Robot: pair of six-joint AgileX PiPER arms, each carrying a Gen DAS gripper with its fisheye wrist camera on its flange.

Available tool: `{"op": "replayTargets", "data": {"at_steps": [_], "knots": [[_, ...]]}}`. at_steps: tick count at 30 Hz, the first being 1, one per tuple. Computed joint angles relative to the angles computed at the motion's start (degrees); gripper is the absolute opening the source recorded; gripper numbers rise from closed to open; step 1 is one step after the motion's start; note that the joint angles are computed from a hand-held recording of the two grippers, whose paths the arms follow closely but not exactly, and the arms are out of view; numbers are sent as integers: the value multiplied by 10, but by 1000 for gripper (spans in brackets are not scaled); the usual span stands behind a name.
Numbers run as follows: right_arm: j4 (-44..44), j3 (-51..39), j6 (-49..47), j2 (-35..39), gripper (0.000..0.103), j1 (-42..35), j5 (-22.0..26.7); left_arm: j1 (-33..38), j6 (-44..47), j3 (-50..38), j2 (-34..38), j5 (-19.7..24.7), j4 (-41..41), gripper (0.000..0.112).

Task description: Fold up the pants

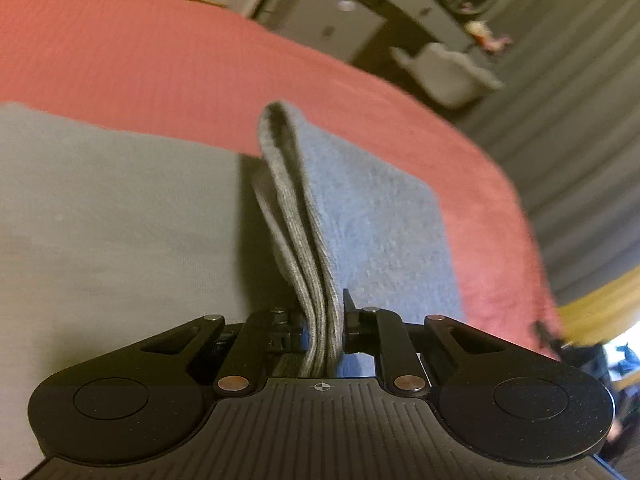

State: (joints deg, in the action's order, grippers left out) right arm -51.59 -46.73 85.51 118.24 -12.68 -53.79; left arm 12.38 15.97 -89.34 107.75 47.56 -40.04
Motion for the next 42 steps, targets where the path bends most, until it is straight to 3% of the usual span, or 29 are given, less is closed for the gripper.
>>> {"op": "replayTargets", "data": {"at_steps": [4, 6, 13, 15, 17, 20, 25, 29, 31, 33, 34, 37, 42], "knots": [[-19, -11, 7, -10, 91, 10, 27, 52, 19, 71, -30, -2, -4, 31], [-22, -9, -5, -21, 91, 18, 40, 64, 19, 89, -41, -14, -21, 47], [-31, -18, -6, -34, 92, 37, 84, 61, -9, 23, 12, -8, -76, 54], [-36, -21, -1, -33, 92, 39, 90, 42, -53, -27, 48, -3, -54, 56], [-40, -25, 1, -35, 92, 44, 104, 29, -95, -63, 76, 12, -12, 50], [-44, -29, 5, -35, 91, 47, 117, 25, -123, -86, 88, 30, 7, 18], [-44, -34, 11, -36, 91, 55, 135, 43, 11, -16, 20, 4, -77, 16], [-58, -44, 31, -31, 91, 58, 143, 54, 22, -4, -6, -1, -15, 17], [-61, -47, 36, -32, 91, 63, 154, 57, -22, 0, -6, -12, 50, 20], [-57, -46, 26, -36, 91, 70, 161, 59, -69, -8, 9, -7, 92, 31], [-57, -46, 22, -39, 91, 74, 169, 66, -62, 6, 4, -9, 79, 33], [-57, -47, 19, -45, 91, 80, 184, 87, -13, 54, -20, -6, 14, 56], [-63, -46, 1, -61, 89, 92, 203, 91, 81, 163, -83, -39, -47, 56]]}}
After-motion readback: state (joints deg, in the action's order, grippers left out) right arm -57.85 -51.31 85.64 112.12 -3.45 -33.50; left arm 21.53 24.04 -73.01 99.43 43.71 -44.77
